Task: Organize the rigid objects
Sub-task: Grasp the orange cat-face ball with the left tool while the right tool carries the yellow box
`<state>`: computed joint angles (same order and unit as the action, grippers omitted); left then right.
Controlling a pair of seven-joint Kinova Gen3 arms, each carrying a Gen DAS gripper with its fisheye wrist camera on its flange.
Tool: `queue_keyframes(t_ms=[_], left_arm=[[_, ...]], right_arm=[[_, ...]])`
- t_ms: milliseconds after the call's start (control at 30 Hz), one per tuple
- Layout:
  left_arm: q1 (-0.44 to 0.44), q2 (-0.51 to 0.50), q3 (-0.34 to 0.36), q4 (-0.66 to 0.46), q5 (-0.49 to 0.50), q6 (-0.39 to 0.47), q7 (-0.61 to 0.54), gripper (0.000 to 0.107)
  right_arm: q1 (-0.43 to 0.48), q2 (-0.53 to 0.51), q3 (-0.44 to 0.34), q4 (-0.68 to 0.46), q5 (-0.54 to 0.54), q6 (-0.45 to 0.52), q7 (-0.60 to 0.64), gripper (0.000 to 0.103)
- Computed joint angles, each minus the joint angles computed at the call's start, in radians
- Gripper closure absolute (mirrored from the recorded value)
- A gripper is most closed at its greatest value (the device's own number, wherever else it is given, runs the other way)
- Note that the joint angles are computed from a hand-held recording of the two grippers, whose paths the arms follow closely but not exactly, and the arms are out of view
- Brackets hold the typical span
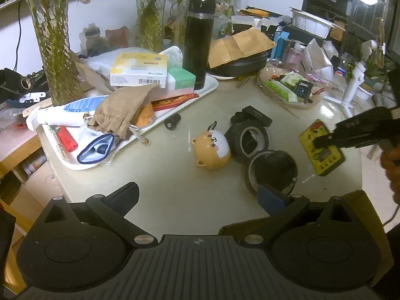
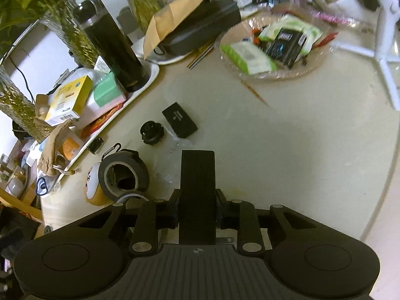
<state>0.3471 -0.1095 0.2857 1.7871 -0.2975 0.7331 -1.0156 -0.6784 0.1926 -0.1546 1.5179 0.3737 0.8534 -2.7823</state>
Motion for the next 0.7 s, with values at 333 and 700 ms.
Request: queue_keyframes(t_ms=[333,700], left_arm=[[0.021,0.041,0.002,-0.034,-0.079,-0.015,-0.010,0.005],[0.033,0.135,-0.062,-0.086,0.001,-0.088,-0.164,0.005]], right_arm=[[-0.085,-0.048,-0.038,0.039,0.207,0.119,-0.115,0.074],[-0.076,-0.109,-0.085,0.116,0.243,0.127,-0.187,0.073]])
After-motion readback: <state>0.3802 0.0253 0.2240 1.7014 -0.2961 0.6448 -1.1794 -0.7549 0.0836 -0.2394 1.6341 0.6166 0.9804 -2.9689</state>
